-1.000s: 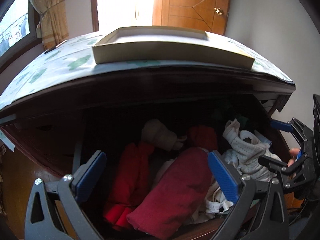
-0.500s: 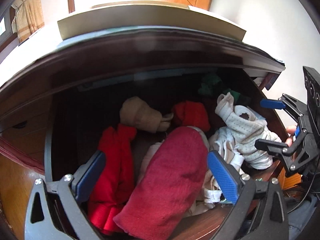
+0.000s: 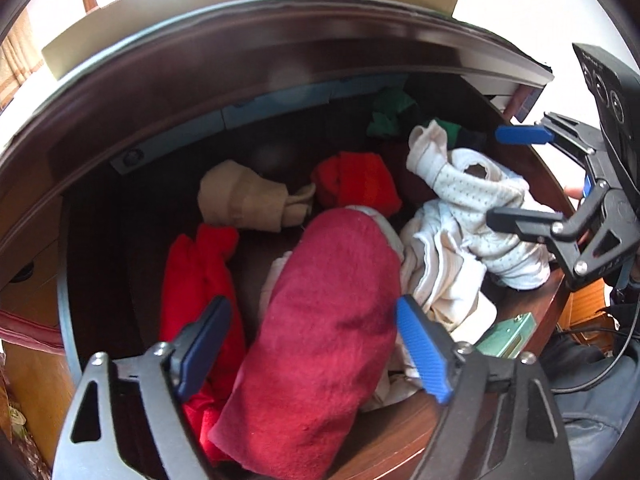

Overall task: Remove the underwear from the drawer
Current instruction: 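Lower both tools into the drawer toward the clothes, then close the left tool on the dark red cloth while the right tool grips the beige knit item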

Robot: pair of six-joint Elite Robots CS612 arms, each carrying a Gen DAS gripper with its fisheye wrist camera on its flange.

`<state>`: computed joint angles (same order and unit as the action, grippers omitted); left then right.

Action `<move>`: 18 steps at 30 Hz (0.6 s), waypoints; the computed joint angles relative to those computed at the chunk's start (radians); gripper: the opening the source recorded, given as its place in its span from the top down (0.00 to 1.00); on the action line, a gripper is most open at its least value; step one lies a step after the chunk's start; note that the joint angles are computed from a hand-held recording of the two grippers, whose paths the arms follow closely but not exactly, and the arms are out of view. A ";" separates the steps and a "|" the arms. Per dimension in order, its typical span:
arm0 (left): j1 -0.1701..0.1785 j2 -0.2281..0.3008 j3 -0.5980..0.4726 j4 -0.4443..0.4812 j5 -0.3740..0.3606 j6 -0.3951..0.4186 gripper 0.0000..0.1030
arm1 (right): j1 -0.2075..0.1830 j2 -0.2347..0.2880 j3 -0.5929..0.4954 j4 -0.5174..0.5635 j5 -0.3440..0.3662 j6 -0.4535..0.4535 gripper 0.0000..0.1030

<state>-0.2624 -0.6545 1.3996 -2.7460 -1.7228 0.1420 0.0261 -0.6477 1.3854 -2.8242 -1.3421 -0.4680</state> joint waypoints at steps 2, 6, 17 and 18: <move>0.000 0.001 -0.001 0.002 -0.003 0.003 0.23 | 0.001 -0.001 -0.003 0.019 0.010 -0.005 0.01; -0.002 0.008 -0.008 0.013 -0.012 0.010 0.35 | 0.004 0.001 -0.011 0.047 0.006 -0.020 0.02; 0.000 0.009 0.003 -0.014 -0.037 0.018 0.57 | -0.005 -0.006 -0.006 0.142 0.088 -0.028 0.56; 0.000 0.009 0.005 -0.018 -0.035 0.019 0.58 | -0.005 -0.006 -0.006 0.142 0.091 -0.027 0.56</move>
